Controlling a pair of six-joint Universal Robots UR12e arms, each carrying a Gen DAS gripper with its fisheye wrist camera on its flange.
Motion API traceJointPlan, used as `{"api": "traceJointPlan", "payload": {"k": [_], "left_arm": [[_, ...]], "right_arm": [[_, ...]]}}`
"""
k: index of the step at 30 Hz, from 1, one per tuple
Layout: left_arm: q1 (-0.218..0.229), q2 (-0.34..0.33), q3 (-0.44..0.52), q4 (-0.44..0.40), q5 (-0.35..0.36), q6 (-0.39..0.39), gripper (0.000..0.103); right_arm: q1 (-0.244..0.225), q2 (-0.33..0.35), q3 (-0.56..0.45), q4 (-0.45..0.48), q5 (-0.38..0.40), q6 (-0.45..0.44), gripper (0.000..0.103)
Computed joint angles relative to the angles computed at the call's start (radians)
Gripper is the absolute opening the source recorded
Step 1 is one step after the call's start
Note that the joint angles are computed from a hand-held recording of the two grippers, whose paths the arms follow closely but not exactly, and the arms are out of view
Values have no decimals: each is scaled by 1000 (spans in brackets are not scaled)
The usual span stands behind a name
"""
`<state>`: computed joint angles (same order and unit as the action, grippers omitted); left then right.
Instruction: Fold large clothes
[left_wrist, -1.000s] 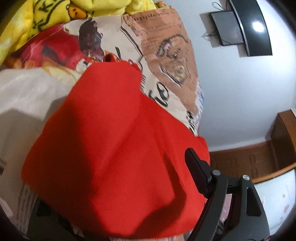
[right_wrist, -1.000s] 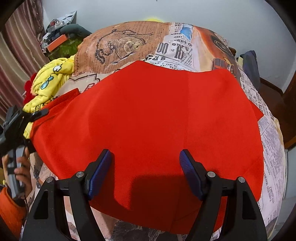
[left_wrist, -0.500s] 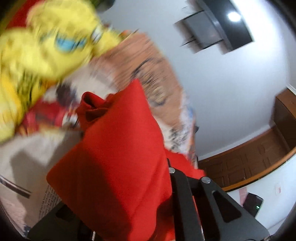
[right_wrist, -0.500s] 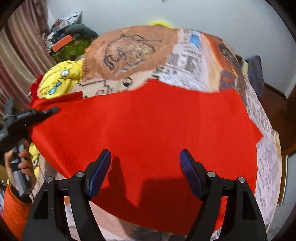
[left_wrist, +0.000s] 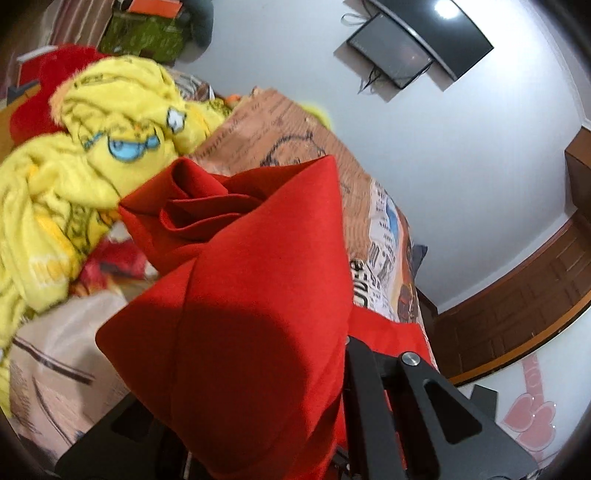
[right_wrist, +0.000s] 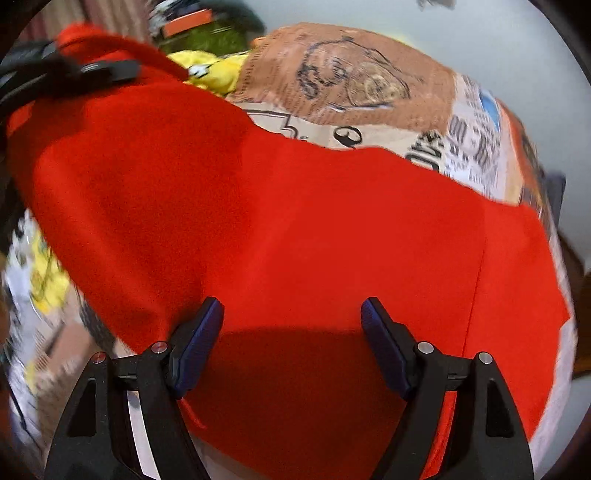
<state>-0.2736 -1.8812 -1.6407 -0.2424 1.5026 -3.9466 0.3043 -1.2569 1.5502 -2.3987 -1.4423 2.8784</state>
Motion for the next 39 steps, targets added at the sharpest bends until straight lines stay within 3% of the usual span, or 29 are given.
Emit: {"api": "traceJointPlan", "payload": {"k": [3, 6, 12, 16, 18, 21, 24, 32, 35, 36, 39], "left_arm": [[-12, -15, 25, 6, -13, -3, 7], [-34, -42, 88, -22, -27, 41, 7], [-100, -122, 249, -82, -81, 147, 7], [-155, -175, 345, -151, -85, 295, 7], [-181, -209, 394, -220, -121, 361, 7], [-203, -252, 451, -357, -188, 415, 7], [-223, -277, 469, -455, -207, 470, 7], [-239, -268, 447, -552, -202, 624, 9], [-238, -248, 429, -568, -232, 663, 26], [-239, -240, 418, -573, -249, 664, 36], [-241, -224, 412, -594, -272, 677, 40]], "right_arm": [[-32, -25, 14, 15, 77, 30, 74], [-79, -57, 43, -20, 126, 108, 74], [-179, -140, 140, -131, 65, 279, 74], [-240, -186, 187, -142, 38, 369, 74], [-265, -206, 212, -150, 17, 398, 74], [-282, -224, 231, -144, -4, 409, 74], [-293, -238, 250, -141, -13, 408, 74], [-292, -266, 281, -156, -47, 368, 74], [-292, -279, 290, -172, -46, 354, 74], [-293, -286, 295, -180, -44, 355, 74], [-298, -303, 307, -196, -36, 366, 74]]}}
